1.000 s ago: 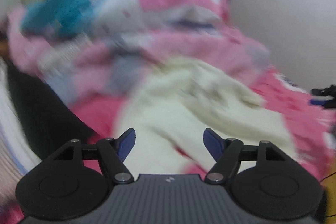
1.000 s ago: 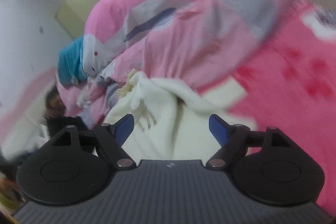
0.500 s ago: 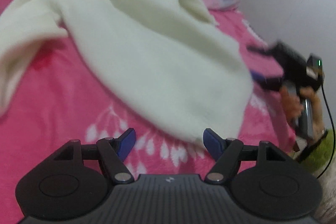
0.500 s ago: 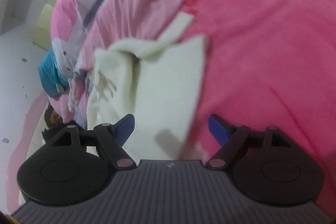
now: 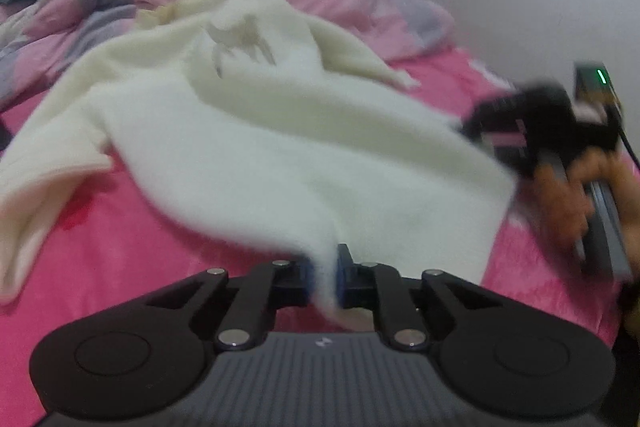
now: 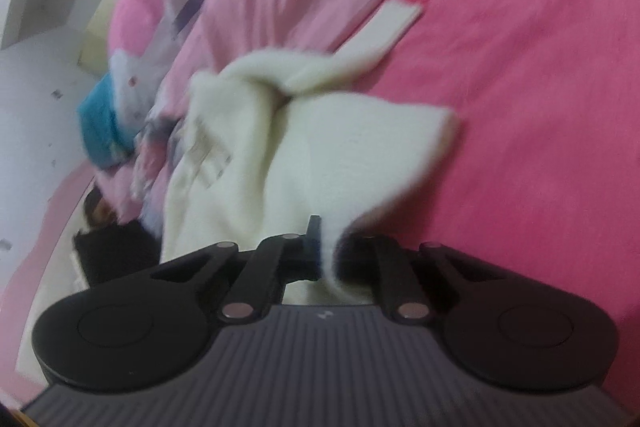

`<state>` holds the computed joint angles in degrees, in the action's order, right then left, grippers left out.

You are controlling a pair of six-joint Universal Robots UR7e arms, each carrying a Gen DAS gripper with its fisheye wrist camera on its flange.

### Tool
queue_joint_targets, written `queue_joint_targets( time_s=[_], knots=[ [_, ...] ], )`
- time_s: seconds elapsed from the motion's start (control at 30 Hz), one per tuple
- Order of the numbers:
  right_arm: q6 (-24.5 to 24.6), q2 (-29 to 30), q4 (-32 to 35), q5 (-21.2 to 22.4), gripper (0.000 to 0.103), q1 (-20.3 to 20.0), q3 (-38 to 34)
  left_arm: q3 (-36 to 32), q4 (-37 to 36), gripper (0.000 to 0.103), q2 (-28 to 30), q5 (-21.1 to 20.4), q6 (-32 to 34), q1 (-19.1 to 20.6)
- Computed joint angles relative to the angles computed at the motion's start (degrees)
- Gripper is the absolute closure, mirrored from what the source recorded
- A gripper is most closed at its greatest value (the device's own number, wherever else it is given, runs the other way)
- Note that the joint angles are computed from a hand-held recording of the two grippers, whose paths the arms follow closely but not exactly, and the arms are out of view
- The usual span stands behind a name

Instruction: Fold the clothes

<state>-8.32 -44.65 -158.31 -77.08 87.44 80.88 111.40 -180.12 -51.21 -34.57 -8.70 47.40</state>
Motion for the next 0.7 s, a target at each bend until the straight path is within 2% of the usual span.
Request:
queue_joint_targets(
  time_s=[0.1, 0.17, 0.37, 0.57, 0.67, 0.7],
  knots=[
    [-3.0, -3.0, 1.7, 1.3, 0.1, 0.6, 4.9, 2.2, -7.7, 0.092, -0.9, 2.3, 3.9, -1.8],
    [-5.0, -4.9, 2.8, 2.5, 0.1, 1.0, 8.2, 4.2, -10.0, 0.093, -3.2, 3.9, 4.8, -3.1],
    [-10.1, -10.1, 5.2, 6.4, 0.1, 2.7, 17.6, 12.8, -7.3, 0.094, -15.1, 7.5, -2.8, -6.6],
    [-12.3, -15.3, 7.2, 10.7, 0.1, 4.0, 25.0, 19.2, 0.0, 0.094, -25.7, 13.1, -10.5, -10.7],
    [-13.4, -18.4, 5.3, 10.1, 0.1, 4.2, 28.8, 21.9, 8.5, 0.094, -30.6, 14.4, -17.8, -11.5],
    [-13.2, -18.8, 4.0, 8.2, 0.1, 4.2, 29.7, 22.8, 12.3, 0.094, -32.3, 14.1, -20.7, -11.5]
  ],
)
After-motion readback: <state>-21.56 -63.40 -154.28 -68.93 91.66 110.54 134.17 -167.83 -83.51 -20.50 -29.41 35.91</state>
